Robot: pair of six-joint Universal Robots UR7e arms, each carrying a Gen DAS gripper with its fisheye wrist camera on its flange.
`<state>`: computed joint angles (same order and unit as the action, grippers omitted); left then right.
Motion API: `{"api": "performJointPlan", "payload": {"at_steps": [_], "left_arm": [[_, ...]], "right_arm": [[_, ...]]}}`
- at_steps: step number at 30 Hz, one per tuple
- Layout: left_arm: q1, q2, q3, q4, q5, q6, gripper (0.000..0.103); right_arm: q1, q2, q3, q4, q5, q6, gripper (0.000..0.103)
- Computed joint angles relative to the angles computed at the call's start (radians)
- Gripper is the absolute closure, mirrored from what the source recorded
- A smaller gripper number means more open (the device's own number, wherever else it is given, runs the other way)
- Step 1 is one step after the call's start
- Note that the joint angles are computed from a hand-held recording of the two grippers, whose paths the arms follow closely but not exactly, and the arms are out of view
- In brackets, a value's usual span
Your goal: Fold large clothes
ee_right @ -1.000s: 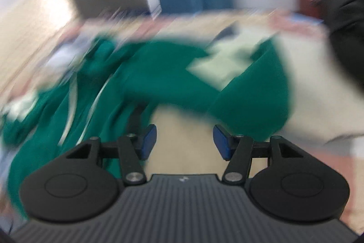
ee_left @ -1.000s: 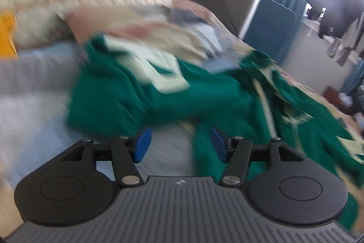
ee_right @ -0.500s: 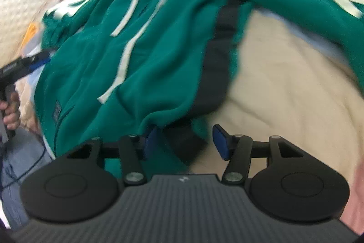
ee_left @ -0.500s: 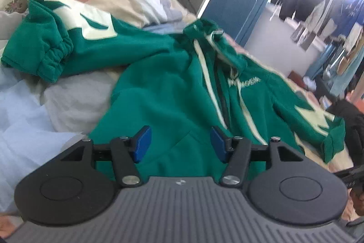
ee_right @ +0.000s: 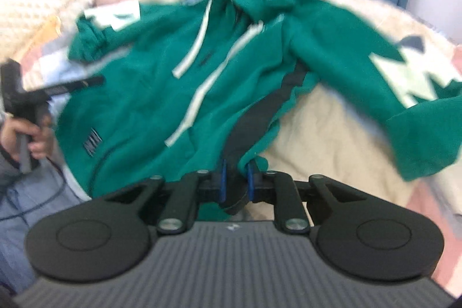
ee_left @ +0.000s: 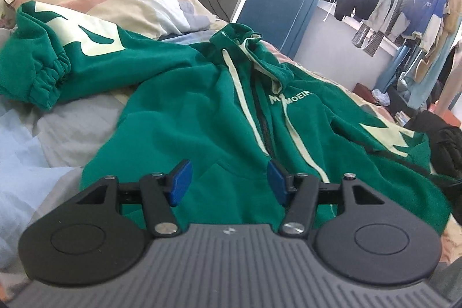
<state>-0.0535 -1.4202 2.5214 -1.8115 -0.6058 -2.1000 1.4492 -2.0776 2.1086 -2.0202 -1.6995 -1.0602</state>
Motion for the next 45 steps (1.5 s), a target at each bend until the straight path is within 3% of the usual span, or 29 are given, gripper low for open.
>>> {"api": "performJointPlan", "payload": {"at_steps": [4, 8, 13, 16, 20, 23, 27, 31, 34, 37, 42, 45], "left_arm": [[-0.005, 0.007, 0.001, -0.025, -0.008, 0.021, 0.040], [-0.007, 0.021, 0.004, -0.071, -0.030, 0.065, 0.040], [0.006, 0.046, 0.000, -0.116, -0.067, 0.124, 0.040], [0.016, 0.049, -0.002, -0.132, -0.067, 0.149, 0.040], [0.031, 0.031, -0.021, -0.100, -0.037, 0.152, 0.040], [0.044, 0.032, -0.058, -0.043, -0.006, 0.174, 0.040], [0.070, 0.031, -0.091, -0.045, 0.034, 0.242, 0.040], [0.099, 0.023, -0.096, -0.077, 0.069, 0.297, 0.040], [0.115, 0.001, -0.072, -0.122, 0.084, 0.303, 0.040], [0.124, -0.006, -0.045, -0.140, 0.081, 0.285, 0.040], [0.138, 0.006, -0.003, -0.198, 0.055, 0.289, 0.040], [0.141, 0.034, -0.003, -0.185, 0.049, 0.288, 0.040]], "right_arm": [[-0.046, -0.022, -0.006, -0.001, -0.045, 0.002, 0.087], [-0.147, 0.004, 0.005, -0.021, -0.098, 0.033, 0.087], [-0.225, 0.021, 0.005, -0.004, -0.051, 0.082, 0.085], [-0.198, 0.020, 0.001, 0.003, -0.045, 0.145, 0.079], [-0.114, 0.008, 0.004, -0.023, -0.055, 0.238, 0.063], [-0.064, -0.022, 0.003, 0.011, 0.009, 0.247, 0.049], [0.058, -0.022, 0.042, -0.008, 0.021, 0.311, 0.049], [0.188, 0.025, 0.120, -0.174, 0.014, 0.413, 0.050], [0.236, 0.079, 0.181, -0.333, 0.019, 0.487, 0.050], [0.285, 0.153, 0.263, -0.542, -0.009, 0.463, 0.051], [0.286, 0.335, 0.360, -0.897, -0.066, 0.377, 0.050], [0.252, 0.421, 0.357, -0.956, -0.087, 0.406, 0.050]]}}
